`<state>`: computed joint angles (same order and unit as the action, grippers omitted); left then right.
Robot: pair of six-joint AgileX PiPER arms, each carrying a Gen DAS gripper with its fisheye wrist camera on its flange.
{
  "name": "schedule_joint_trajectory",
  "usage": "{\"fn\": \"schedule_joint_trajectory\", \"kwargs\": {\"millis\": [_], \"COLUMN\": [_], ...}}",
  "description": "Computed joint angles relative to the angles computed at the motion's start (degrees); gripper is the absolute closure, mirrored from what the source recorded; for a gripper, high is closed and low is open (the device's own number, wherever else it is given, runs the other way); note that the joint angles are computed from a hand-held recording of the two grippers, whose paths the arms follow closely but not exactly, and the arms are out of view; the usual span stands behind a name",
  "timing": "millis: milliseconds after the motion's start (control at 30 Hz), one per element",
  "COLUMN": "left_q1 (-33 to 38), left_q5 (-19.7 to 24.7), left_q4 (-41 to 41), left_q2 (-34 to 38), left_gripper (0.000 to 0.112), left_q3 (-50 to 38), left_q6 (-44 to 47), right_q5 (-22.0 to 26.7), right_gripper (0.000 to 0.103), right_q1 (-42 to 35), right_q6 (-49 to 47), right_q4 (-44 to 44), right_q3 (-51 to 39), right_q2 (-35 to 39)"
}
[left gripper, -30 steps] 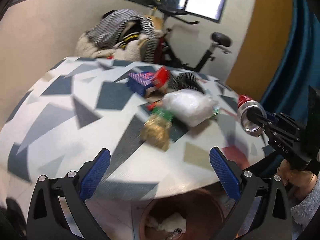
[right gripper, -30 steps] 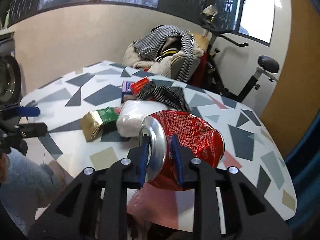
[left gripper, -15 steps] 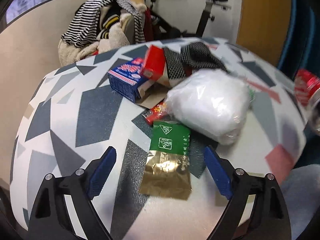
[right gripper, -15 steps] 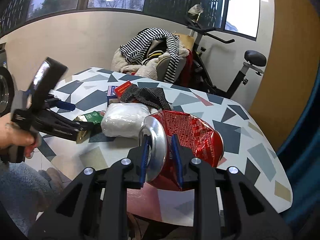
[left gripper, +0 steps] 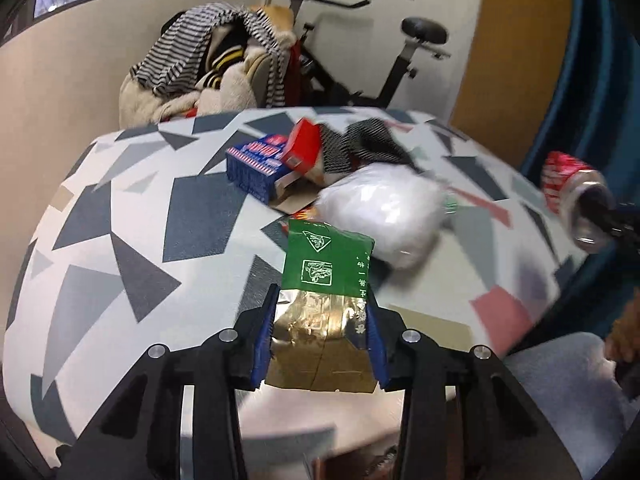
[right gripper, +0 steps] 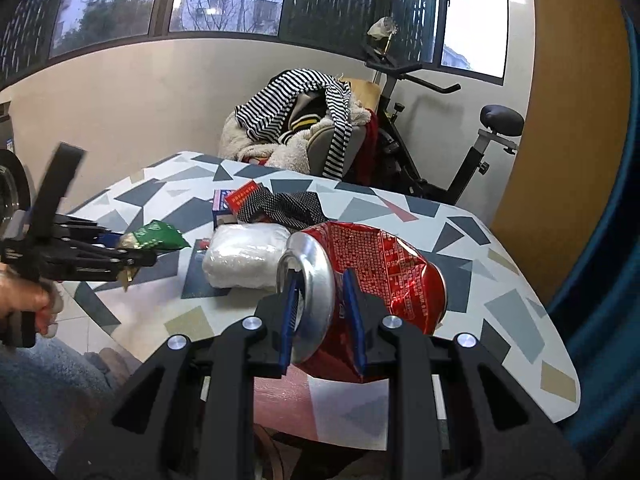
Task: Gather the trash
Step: 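Drop the gold wrapper into the bin with the left gripper while the right gripper carries the can there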
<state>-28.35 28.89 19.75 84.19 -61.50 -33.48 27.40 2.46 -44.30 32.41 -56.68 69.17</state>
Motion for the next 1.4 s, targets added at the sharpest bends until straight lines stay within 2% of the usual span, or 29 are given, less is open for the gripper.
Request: {"fn": "schedule_joint_trajectory", "kwargs": {"millis": [167, 367, 533, 667, 833, 967, 1067, 1133, 1233, 1400], "left_q1": [-6.9, -14.5, -18.7, -20.6, -20.5, -18.9, -18.2, -19.6, -20.5, -22.1], "left_q5": [2.5, 3.7, 2.0, -0.1, -2.4, -4.7, -5.7, -5.0, -3.5, 1.9], "left_q4": [3.0, 3.2, 1.7, -1.9, -5.9, -12.0, -14.3, -7.6, -2.7, 9.6], "left_q2": [-7.5, -11.0, -9.5, -6.0, -2.3, -0.1, 0.9, 0.6, -1.3, -8.0], "left_gripper": [0.074, 0.074, 0.074, 0.074, 0.073, 0.072, 0.065, 0.05, 0.041, 0.022], "left_q3": [4.4, 8.5, 11.4, 12.0, 11.3, 10.5, 10.0, 9.7, 9.5, 10.4], "left_q6": [-5.7, -9.6, -9.7, -6.6, -2.8, 3.6, 6.1, -0.1, -4.9, -19.7], "right_q5": [1.4, 4.6, 6.1, 6.3, 6.9, 7.0, 7.1, 7.5, 7.6, 7.3], "right_gripper": [0.077, 0.077, 0.077, 0.077, 0.077, 0.077, 0.077, 0.077, 0.077, 0.077], "right_q1": [-0.5, -1.2, -2.0, -2.4, -3.8, -4.7, -5.2, -5.5, -5.6, -4.6], "right_q6": [-0.9, -1.3, -2.3, -2.0, -2.7, -3.5, -3.4, -3.4, -3.1, -1.0], "right_q4": [1.3, 1.9, 2.0, 1.8, 2.6, 3.2, 3.4, 3.7, 3.3, 1.0], "right_q3": [0.8, 1.9, 3.2, 3.8, 3.8, 4.0, 4.3, 4.5, 4.7, 6.2], "right_q2": [-2.4, -6.4, -9.1, -9.7, -9.4, -9.3, -9.4, -9.5, -9.7, -10.9]}}
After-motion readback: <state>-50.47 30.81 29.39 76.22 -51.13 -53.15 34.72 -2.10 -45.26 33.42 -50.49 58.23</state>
